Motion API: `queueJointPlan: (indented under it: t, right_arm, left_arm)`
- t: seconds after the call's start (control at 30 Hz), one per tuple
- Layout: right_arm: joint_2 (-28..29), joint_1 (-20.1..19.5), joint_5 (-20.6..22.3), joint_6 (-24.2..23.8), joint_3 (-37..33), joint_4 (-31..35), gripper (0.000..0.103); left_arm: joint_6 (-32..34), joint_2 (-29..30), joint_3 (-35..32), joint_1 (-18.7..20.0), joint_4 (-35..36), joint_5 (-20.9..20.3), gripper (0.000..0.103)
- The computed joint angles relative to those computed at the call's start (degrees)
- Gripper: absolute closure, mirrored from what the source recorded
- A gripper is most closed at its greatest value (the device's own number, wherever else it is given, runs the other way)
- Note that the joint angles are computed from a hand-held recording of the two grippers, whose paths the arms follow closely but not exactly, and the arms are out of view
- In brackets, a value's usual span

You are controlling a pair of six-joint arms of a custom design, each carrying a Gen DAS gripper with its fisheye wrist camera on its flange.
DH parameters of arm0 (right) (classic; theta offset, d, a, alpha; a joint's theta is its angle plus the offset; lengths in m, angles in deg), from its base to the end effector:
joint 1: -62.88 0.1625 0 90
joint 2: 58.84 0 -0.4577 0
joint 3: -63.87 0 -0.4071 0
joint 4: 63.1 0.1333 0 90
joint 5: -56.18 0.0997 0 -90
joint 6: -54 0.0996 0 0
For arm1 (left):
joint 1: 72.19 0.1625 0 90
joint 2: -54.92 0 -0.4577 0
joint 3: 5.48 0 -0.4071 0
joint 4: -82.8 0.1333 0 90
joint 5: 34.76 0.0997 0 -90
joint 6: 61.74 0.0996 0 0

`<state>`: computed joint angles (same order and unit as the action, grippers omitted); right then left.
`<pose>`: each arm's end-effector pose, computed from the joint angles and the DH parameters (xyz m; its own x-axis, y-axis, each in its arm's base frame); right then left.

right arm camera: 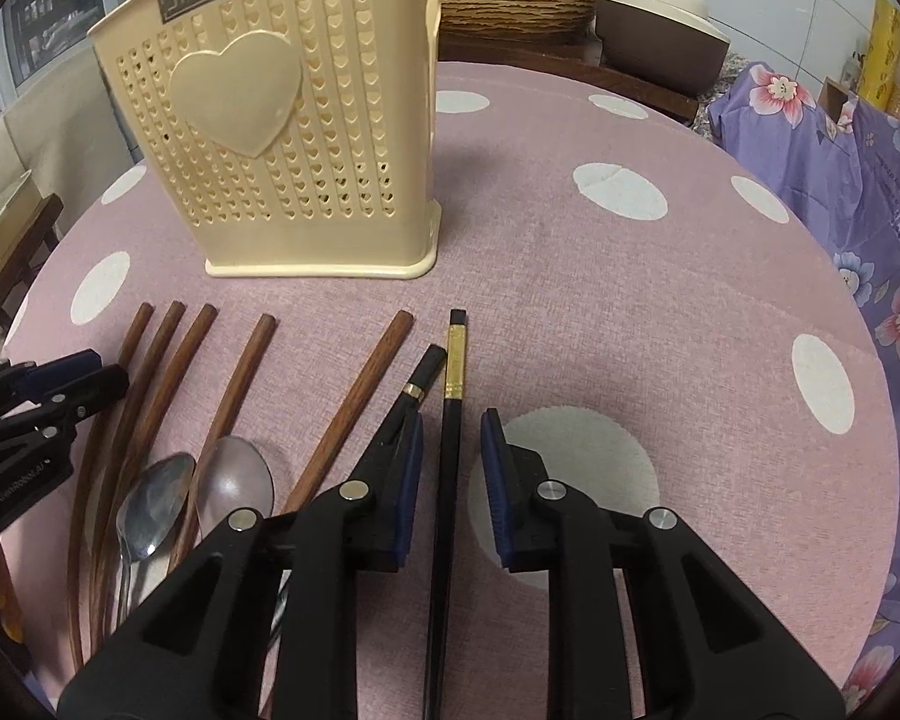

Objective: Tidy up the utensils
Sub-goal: 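Grasp the black gold-tipped chopstick with the right tool while the left tool grasps a brown chopstick, then lift both chopsticks and lower them into the beige holder with both tools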

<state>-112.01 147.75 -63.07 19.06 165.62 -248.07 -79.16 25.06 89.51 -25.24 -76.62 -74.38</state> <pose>0.0239 -0.6802 0.2358 -0.7218 -0.0406 0.6910 -0.4290 0.8096 -0.4005 -0.3055 -0.6347 -0.0348 -0.6859 0.1570 -0.7105 0.4982 0.8130 -0.3013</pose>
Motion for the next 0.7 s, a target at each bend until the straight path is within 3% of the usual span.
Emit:
queueJointPlan:
  t: [0.17,0.3,0.4,0.7]
  right_arm:
    - [0.9,0.1,0.1,-0.9,-0.5,-1.9,0.087]
    - [1.5,0.3,-0.1,-1.7,-0.7,-2.9,0.095]
    - [2.0,0.6,-0.9,-2.5,-0.7,-3.8,0.095]
    - [0.3,-0.4,3.1,-0.5,0.1,-2.3,0.095]
  left_arm:
    - [0.9,0.9,0.4,-0.5,-2.7,1.9,0.075]
    - [0.4,1.0,-0.1,-0.6,-1.6,1.7,0.087]
    - [0.1,1.2,-0.5,-0.6,-1.4,1.8,0.094]
    - [0.2,0.9,-1.0,0.2,-2.4,-0.9,0.095]
